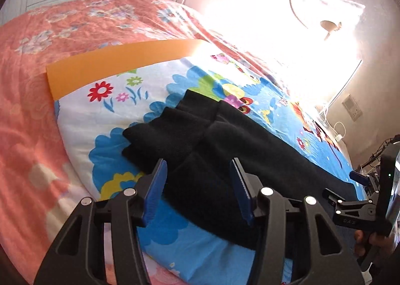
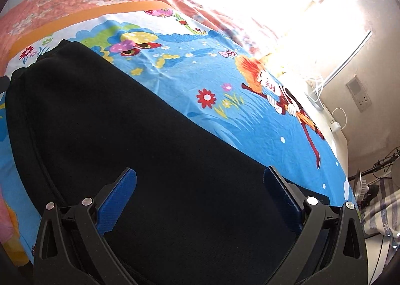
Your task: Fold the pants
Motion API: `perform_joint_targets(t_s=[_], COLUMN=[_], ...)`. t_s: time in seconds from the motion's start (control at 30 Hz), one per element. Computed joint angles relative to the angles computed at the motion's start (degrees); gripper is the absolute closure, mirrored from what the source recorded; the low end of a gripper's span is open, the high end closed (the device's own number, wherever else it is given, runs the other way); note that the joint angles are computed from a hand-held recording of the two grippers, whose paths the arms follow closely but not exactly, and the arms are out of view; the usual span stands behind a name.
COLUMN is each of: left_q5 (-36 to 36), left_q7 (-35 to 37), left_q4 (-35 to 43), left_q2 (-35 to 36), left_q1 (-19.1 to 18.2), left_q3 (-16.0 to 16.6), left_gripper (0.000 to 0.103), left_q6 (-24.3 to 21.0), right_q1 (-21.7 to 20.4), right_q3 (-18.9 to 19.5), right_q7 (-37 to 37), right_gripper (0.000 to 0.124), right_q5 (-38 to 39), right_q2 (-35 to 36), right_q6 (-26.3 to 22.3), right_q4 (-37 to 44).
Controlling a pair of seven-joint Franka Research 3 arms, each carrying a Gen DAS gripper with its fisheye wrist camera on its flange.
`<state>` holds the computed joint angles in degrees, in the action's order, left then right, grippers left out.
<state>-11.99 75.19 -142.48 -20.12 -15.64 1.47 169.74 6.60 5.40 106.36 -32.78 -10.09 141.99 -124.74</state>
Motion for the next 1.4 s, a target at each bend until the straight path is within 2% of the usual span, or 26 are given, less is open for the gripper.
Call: perform_joint_targets(t_s=[0.07,0.1,0.13,0.17,0.2,0.23,0.3,0.37,0.43,0.53,0.57,0.6,0.63,0.67,0.7,0.8,0.9,0.97,1.0,1.07,1.17,1.2,1.27,1.33,1.4], left_q5=[-1.3,-1.1,0.4,3.7,8.2,9.1,7.3,10.2,2.4,-1.9,-0.1,4.6,7.0,8.4,7.6,6.1,0.7,0.0,-1.1,-6.8,-7.1,-6.1,-0.3,-3.4,-3.9], left_q7=[4.8,6.5,6.9,4.8,0.9,-0.7,-0.3,-0.1,8.6,16.0,15.1,11.9,11.0,10.7,11.8,11.7,11.8,8.7,8.1,10.3,7.6,6.9,2.8,5.7,6.0], left_q4=[1.9,3.1,4.8,6.5,7.8,9.1,11.1,13.1,16.1,23.6,26.4,29.1,31.0,31.9,32.2,31.4,26.6,21.7,19.1,13.9,6.8,5.3,3.9,2.0,0.6], left_q2=[2.3,3.8,5.5,7.3,8.3,8.5,9.0,9.8,11.9,18.1,20.7,23.3,25.5,26.9,27.5,27.0,22.9,18.6,16.3,11.8,6.2,5.2,5.3,5.0,3.9], left_q1=[-3.1,-3.3,-1.8,1.3,4.7,6.1,6.6,7.7,4.8,4.8,5.7,6.4,7.0,7.6,8.6,10.7,11.9,11.6,11.2,8.9,6.4,5.9,7.5,3.6,2.1], left_q3=[2.0,1.9,0.7,-1.7,-4.3,-5.2,-5.3,-6.5,-4.6,-5.5,-6.2,-6.7,-7.2,-7.6,-8.4,-10.3,-11.4,-11.1,-10.8,-9.2,-7.8,-7.5,-8.7,-5.2,-3.7], left_gripper=[0.053,0.054,0.059,0.067,0.085,0.091,0.092,0.092,0.090,0.086,0.086,0.086,0.097,0.101,0.101,0.101,0.100,0.085,0.081,0.081,0.081,0.081,0.081,0.084,0.085], left_q6=[0.2,-0.5,-2.8,-5.6,-7.1,-9.4,-10.7,-9.5,-8.1,-11.2,-13.6,-16.5,-18.0,-18.2,-17.8,-17.0,-13.3,-9.4,-7.4,-4.7,-1.2,-1.2,-2.8,-1.0,-0.6], right_q1=[0.7,0.9,0.8,0.6,0.6,0.7,0.7,0.5,0.3,0.3,0.4,0.5,0.5,0.5,0.5,0.4,0.3,0.3,0.2,0.2,0.1,0.1,0.0,0.0,-0.1], right_q3=[0.0,0.1,-0.1,-0.5,-0.8,-1.1,-1.4,-1.0,-0.3,-0.1,-0.1,-0.2,-0.3,-0.4,-0.5,-0.4,-0.3,-0.4,-0.4,-0.3,-0.2,-0.1,0.1,0.1,0.0], right_q7=[-0.9,-0.9,0.4,1.5,1.4,0.8,0.3,1.1,2.5,3.7,3.8,3.6,3.4,3.2,3.1,3.3,3.7,3.8,3.9,4.0,4.5,4.7,5.3,5.4,5.4], right_gripper=[0.026,0.026,0.026,0.026,0.026,0.026,0.026,0.026,0.026,0.026,0.026,0.026,0.026,0.026,0.026,0.026,0.026,0.026,0.026,0.026,0.026,0.026,0.026,0.026,0.026], right_q5=[1.9,2.0,1.3,1.3,2.9,5.1,7.7,7.1,4.3,3.0,3.0,3.1,3.3,3.5,3.6,3.6,3.1,3.3,3.4,3.2,2.7,2.5,1.8,1.5,1.7], right_q2=[1.1,1.7,1.5,1.0,1.0,1.0,1.4,1.3,1.1,1.0,1.0,0.9,0.9,0.8,0.8,0.9,0.7,0.6,0.6,0.7,0.5,0.4,0.2,0.1,0.1], right_q6=[-0.3,-0.5,1.2,3.4,3.6,3.1,2.3,2.1,1.9,1.4,1.3,1.5,1.7,1.8,1.9,2.2,2.6,2.9,2.9,2.9,2.9,3.0,3.1,3.3,3.5], right_q4=[0.0,-0.2,-1.3,-2.5,-2.7,-2.5,-1.9,-1.9,-2.1,-2.1,-2.0,-2.2,-2.3,-2.4,-2.4,-2.5,-2.8,-3.0,-3.0,-3.0,-3.2,-3.3,-3.5,-3.7,-3.8])
